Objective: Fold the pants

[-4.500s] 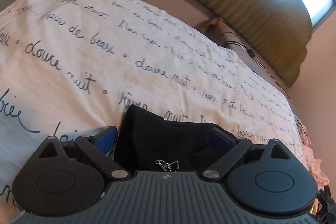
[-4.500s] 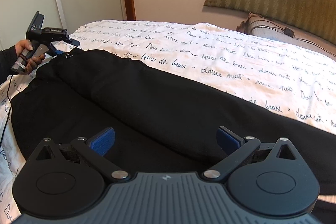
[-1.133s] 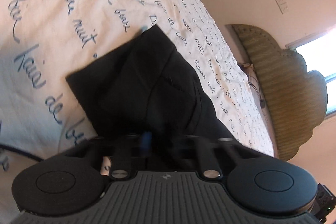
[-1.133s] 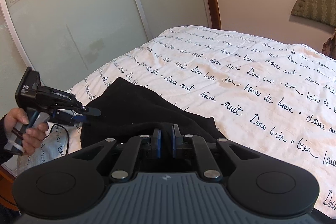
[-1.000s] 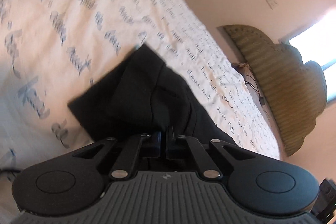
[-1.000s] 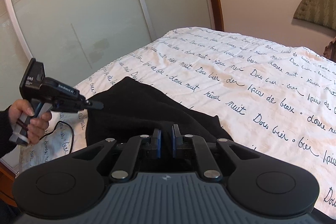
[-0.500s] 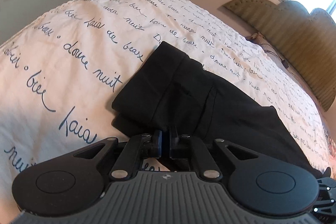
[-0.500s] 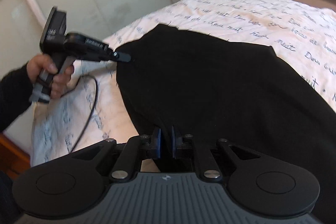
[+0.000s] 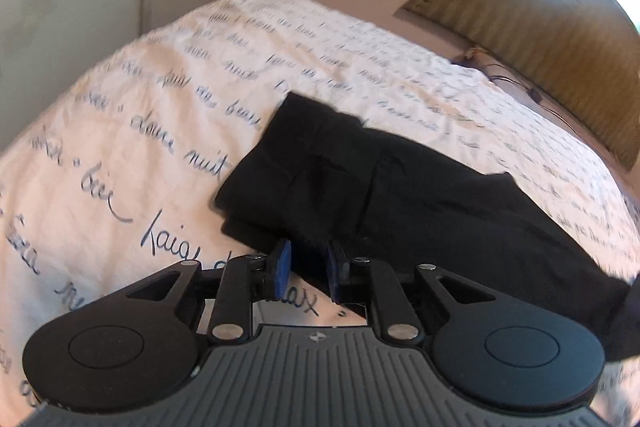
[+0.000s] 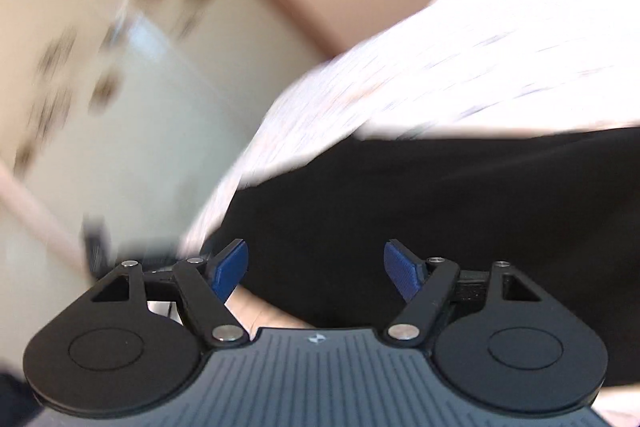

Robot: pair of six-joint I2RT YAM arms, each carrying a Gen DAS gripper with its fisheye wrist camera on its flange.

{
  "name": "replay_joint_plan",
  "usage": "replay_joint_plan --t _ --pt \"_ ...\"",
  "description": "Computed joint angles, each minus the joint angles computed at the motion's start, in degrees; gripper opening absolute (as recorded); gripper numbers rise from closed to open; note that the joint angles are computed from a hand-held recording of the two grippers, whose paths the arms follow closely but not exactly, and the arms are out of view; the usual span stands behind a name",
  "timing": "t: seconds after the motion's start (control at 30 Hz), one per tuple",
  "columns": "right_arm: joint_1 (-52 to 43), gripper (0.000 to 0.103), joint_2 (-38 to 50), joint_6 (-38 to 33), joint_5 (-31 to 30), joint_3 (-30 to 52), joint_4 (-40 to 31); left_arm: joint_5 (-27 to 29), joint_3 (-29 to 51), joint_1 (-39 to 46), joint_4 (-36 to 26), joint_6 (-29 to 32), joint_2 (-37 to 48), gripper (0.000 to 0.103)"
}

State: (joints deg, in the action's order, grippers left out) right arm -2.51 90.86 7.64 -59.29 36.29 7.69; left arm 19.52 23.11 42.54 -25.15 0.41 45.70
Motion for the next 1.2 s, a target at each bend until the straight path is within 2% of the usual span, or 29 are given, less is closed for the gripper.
replay_joint_plan --t 0.07,0.17,0.23,0.3,0.33,0.37,0.47,0.53,0.6,0.67,0.73,0.83,0.9,1.0,1.03,1.07,1.1,1.13,1.2 --pt "-9.77 0.075 1.03 1.94 -0.19 2.88 -3.26 -0.32 0.35 -2.23 -4.41 0.94 -5.88 0.022" --pt "-18.75 0.077 2.95 4.37 6.58 8.66 -8.2 -1.79 0.54 -9.52 -8.03 -1.76 -12.95 0.022" --pt "-21.48 0.077 5.1 6.82 7.43 11.8 -9.49 -3.36 0.88 -16.9 -8.08 -5.8 -14.37 0.023" --pt "-21.75 0.077 7.44 9.93 5.55 13.83 -9.44 -7.39 0.89 -26.91 -5.65 -11.22 -13.84 0.023" --pt "-20.7 0.077 7.97 11.99 5.5 14.18 -8.79 -9.58 0.47 -32.78 -3.4 -15.35 -12.97 0.026" --pt "-19.44 0.077 8.33 13.18 5.52 14.02 -8.45 -10.85 0.09 -38.19 -0.91 -19.33 -11.57 0.034" --pt "-14.52 0.077 8.34 13.77 5.46 11.87 -8.03 -10.05 -2.15 -50.9 10.82 -31.26 -4.72 0.048" --pt "-11.9 0.077 9.16 12.31 3.51 10.23 -9.73 -6.13 -2.98 -54.94 19.6 -39.71 2.71 0.049" --pt "-9.08 0.077 9.3 11.53 2.27 7.66 -11.66 -0.78 -5.57 -56.1 31.13 -50.15 9.69 0.049" --pt "-6.64 0.077 9.06 12.74 3.44 4.57 -9.67 1.02 -8.0 -57.18 42.34 -62.17 17.07 0.049" --pt "-5.12 0.077 9.13 15.99 4.58 1.55 -5.26 2.03 -9.9 -58.11 52.47 -72.13 24.04 0.049" --pt "-4.72 0.077 10.3 22.73 2.8 -1.77 3.54 1.17 -9.27 -59.73 58.8 -79.64 30.94 0.051" --pt "-3.81 0.077 12.32 28.47 2.59 -2.28 9.42 -1.61 -7.96 -60.75 58.29 -82.3 32.71 0.059" --pt "-2.26 0.075 15.14 35.34 3.42 -3.61 20.93 -5.31 -4.77 -60.75 54.41 -86.77 34.33 0.068" --pt "-2.19 0.066 16.11 37.41 3.37 -4.37 25.15 -5.57 -3.11 -60.64 52.24 -87.09 34.97 0.069" --pt "-2.32 0.052 17.28 39.85 2.88 -5.38 30.01 -5.02 -2.1 -60.33 51.82 -86.64 35.8 0.069" --pt "-2.57 0.045 18.89 42.49 1.93 -6.05 34.61 -4.71 -0.8 -60.38 51.2 -86.31 36.76 0.069" --pt "-3.17 0.04 20.84 45.31 0.43 -6.16 38.78 -4.78 0.42 -60.83 50.31 -86.39 37.57 0.069" --pt "-3.8 0.04 23.8 50.69 -1.08 -6.82 46.36 -4.45 3.1 -61.43 49.79 -86.58 40.29 0.069"
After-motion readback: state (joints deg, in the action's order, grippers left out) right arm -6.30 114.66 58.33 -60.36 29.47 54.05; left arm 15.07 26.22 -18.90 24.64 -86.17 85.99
